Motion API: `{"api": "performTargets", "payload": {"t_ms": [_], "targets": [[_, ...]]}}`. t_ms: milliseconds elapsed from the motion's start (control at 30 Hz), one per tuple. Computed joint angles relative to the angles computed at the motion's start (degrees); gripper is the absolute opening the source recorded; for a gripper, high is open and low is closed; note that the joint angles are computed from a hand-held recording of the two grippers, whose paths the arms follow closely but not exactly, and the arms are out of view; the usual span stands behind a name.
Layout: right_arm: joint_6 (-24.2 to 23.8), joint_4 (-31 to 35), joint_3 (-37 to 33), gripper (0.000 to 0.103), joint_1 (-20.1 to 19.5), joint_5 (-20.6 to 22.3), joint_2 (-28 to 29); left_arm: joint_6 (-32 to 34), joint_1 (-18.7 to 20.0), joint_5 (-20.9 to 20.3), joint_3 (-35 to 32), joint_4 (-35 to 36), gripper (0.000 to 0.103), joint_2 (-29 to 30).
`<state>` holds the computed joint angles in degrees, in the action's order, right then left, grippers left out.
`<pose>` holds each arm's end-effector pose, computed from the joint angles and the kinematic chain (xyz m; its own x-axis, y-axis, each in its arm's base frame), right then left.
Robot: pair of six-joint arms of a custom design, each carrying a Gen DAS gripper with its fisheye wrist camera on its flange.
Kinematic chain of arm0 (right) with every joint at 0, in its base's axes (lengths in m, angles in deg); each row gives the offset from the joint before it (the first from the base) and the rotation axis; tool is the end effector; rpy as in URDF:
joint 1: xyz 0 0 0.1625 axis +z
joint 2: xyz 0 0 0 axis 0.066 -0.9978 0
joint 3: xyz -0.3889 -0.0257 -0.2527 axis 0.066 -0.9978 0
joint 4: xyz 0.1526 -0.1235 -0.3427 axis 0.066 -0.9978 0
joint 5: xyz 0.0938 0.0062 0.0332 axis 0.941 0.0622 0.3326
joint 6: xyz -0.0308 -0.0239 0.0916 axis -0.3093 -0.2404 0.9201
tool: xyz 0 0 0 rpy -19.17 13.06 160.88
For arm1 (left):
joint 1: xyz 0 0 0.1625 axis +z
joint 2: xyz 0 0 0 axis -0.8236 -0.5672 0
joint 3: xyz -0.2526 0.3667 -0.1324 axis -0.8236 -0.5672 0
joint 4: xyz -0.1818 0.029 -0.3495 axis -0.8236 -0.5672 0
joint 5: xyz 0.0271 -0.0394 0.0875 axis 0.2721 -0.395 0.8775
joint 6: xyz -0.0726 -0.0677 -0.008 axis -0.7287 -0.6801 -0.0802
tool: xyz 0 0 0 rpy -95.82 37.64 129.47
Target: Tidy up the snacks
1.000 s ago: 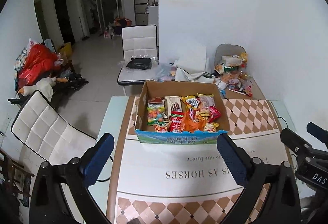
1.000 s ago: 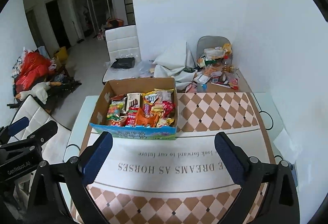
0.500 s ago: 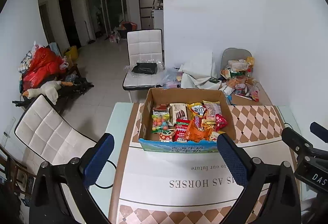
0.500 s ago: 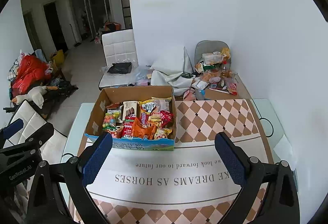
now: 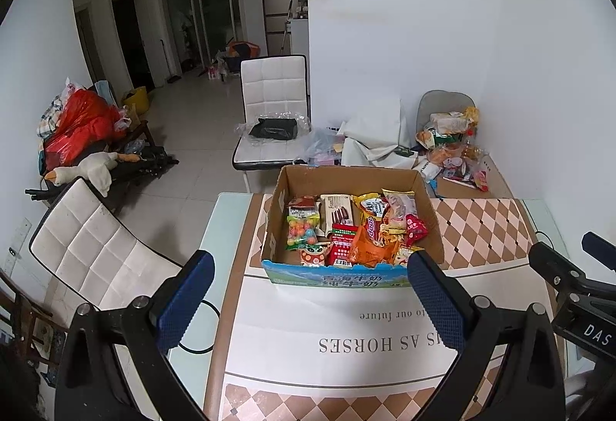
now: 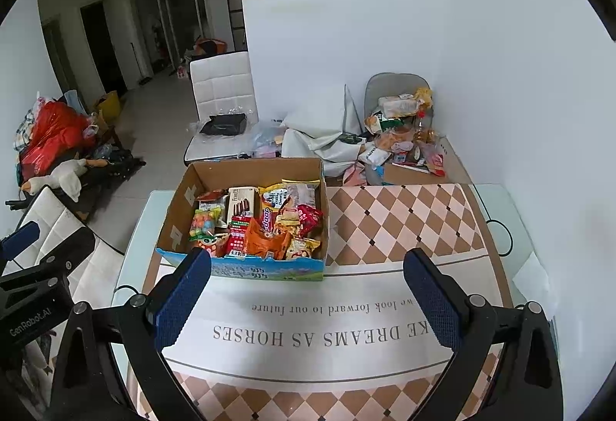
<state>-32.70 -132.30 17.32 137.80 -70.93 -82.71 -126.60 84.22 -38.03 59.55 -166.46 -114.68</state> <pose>0.5393 -0.3656 0.1879 -0.6959 -0.0021 0.7182 -0.4726 0.7543 -0.4557 -0.2193 -0.3725 0.4485 -0.7024 -0.1185 -0.7018 0.4337 0.7106 -0.5541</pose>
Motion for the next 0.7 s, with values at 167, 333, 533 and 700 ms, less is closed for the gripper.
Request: {"api": "performTargets", "payload": {"t_ms": [167,333,533,700], "targets": [[0.03,0.18,0.39,0.102,0.13,-0.35,-0.2,-0.39,-0.23,0.4,0.17,0.23,0.103,0.02],[0.07,-0.14,0.56,0.102,0.22,-0.4,-0.14,-0.13,-0.38,0.29,0.68,-0.33,0.103,-0.03],[0.53,0.32,0.44,0.102,0.24,-0.16,-0.19,-0.45,-0.5,0.2,0.78,-0.14,0.103,-0.02],[0.4,0.17,0.44,0.102,0.22,-0.32,-0.16,-0.34,-0.5,0.33,0.86,-0.36,0.103,-0.02]]}}
